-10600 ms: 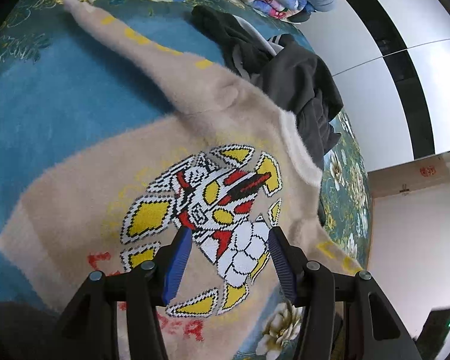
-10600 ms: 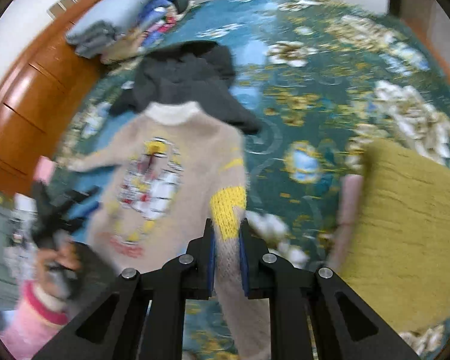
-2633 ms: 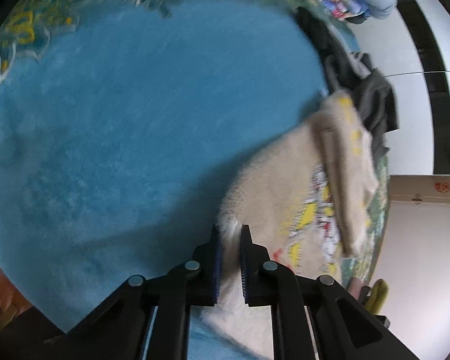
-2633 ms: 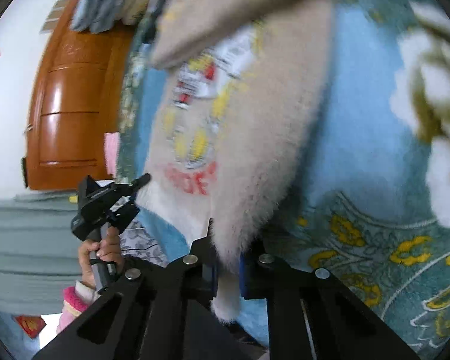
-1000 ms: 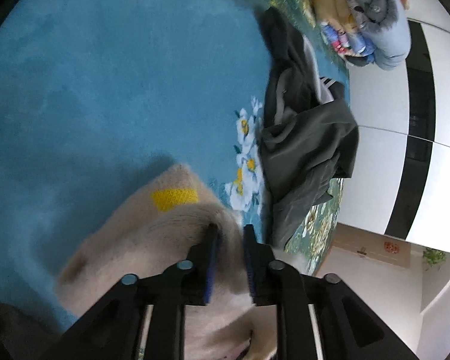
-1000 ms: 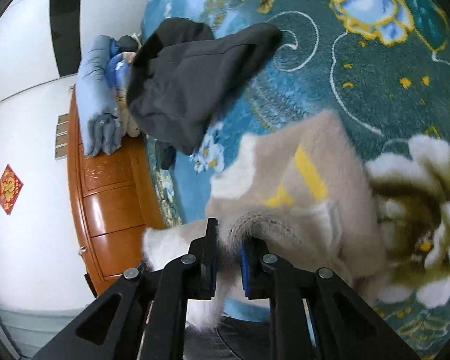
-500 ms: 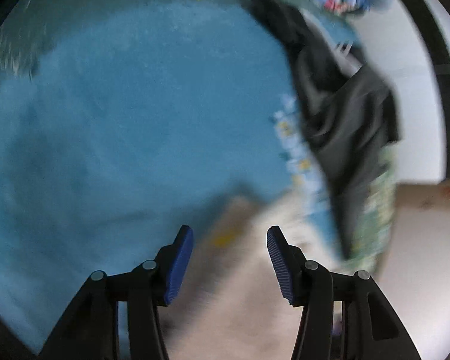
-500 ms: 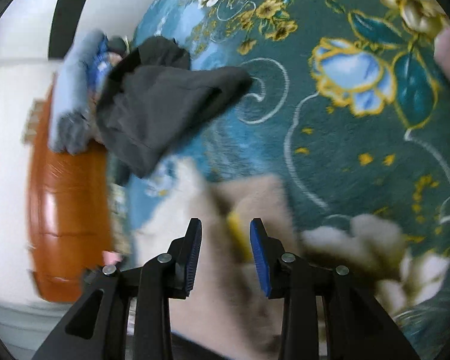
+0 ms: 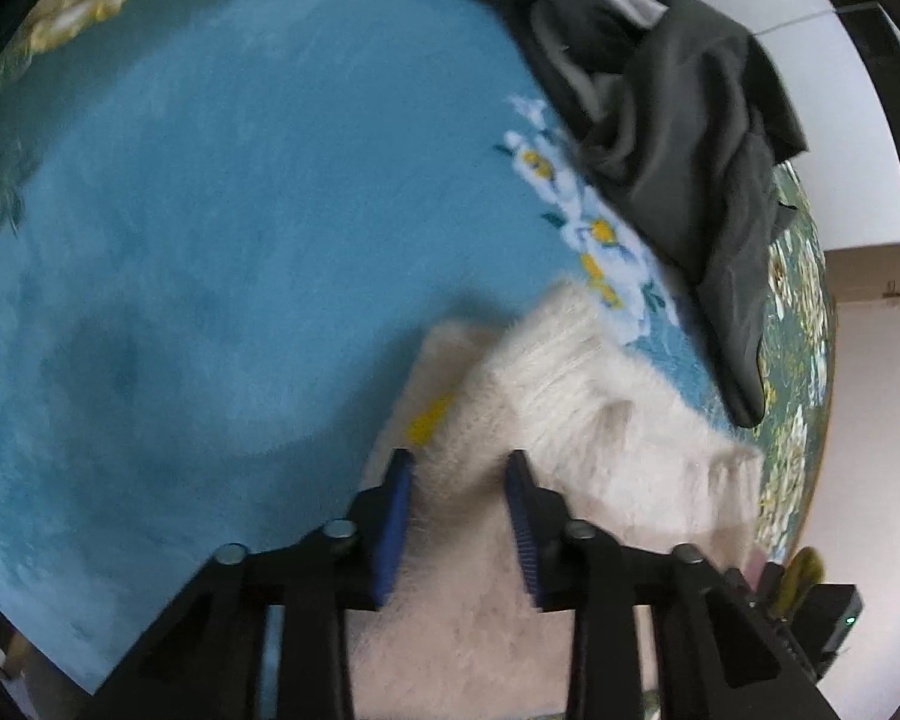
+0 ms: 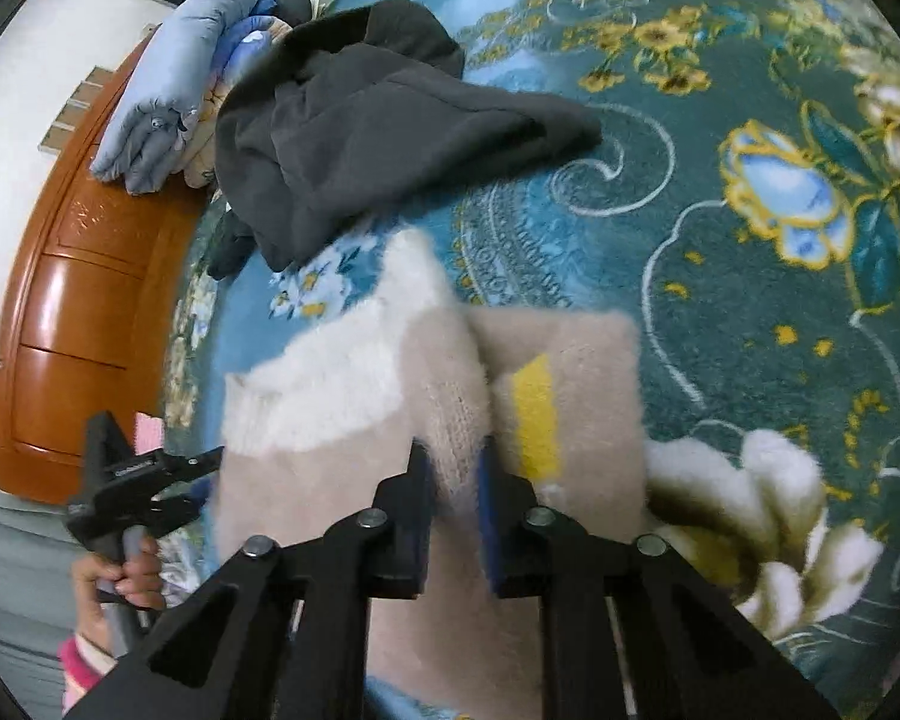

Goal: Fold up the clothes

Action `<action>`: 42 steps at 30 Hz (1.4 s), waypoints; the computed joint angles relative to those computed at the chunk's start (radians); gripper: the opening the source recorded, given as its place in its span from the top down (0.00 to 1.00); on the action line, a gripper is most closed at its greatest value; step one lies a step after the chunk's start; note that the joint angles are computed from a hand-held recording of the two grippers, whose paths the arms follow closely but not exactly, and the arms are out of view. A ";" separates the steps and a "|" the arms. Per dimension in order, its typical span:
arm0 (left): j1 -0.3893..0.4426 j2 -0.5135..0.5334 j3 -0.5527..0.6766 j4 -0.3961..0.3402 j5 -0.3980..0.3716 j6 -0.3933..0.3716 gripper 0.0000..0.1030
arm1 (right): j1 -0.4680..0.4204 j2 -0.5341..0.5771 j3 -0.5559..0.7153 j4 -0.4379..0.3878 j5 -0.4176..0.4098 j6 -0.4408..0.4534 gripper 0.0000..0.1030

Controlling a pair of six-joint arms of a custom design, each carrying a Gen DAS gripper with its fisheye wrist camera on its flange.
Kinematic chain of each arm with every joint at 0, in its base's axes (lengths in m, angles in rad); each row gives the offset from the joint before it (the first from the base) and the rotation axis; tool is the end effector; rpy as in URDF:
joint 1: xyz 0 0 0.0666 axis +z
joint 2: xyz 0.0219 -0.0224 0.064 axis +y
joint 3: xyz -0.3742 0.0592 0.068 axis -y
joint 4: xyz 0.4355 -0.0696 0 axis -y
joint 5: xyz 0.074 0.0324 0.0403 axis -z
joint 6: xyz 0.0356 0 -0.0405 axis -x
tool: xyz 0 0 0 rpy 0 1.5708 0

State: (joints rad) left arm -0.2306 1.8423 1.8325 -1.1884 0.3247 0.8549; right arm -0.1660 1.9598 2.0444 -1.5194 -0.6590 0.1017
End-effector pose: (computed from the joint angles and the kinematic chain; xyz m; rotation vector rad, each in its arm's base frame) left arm 0.6421 -0.1628 0.3682 -0.8082 2.7971 -0.6915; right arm 0.6686 -0.0903 0.3866 0.0246 2.7802 0.9168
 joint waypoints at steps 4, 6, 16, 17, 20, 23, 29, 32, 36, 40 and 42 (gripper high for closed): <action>-0.014 -0.034 -0.018 0.061 -0.006 -0.059 0.76 | -0.022 -0.051 -0.050 0.053 -0.066 -0.001 0.88; -0.017 -0.028 -0.003 0.041 -0.029 -0.074 0.76 | -0.033 -0.080 -0.077 0.082 -0.090 -0.001 0.88; 0.020 -0.029 -0.070 0.055 0.075 0.074 0.74 | -0.019 -0.086 -0.159 0.120 0.066 -0.009 0.88; 0.020 -0.034 -0.082 0.078 0.088 0.086 0.73 | -0.020 -0.084 -0.155 0.114 0.063 -0.001 0.88; 0.026 -0.043 -0.101 0.107 0.110 0.091 0.54 | -0.029 -0.084 -0.145 0.105 0.017 0.022 0.85; 0.043 -0.059 -0.133 0.120 0.128 0.075 0.44 | -0.045 -0.096 -0.160 0.139 -0.030 0.014 0.70; 0.056 -0.035 -0.136 0.111 0.198 -0.014 0.21 | -0.079 -0.061 -0.161 0.060 -0.113 -0.030 0.39; 0.055 0.006 -0.106 0.066 0.250 -0.092 0.20 | -0.079 -0.054 -0.179 0.056 -0.128 -0.051 0.38; 0.058 0.028 -0.101 0.080 0.281 -0.131 0.20 | -0.079 -0.039 -0.189 0.059 -0.158 -0.087 0.38; 0.063 0.021 -0.128 0.141 0.305 -0.123 0.20 | -0.077 -0.026 -0.193 0.088 -0.200 -0.138 0.38; 0.065 0.018 -0.141 0.174 0.319 -0.120 0.20 | -0.073 -0.016 -0.184 0.090 -0.211 -0.145 0.38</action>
State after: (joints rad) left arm -0.1658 1.8600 1.6914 -1.0146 0.6439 0.7347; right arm -0.2393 1.9436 1.8605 -1.4295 -0.8705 -0.0434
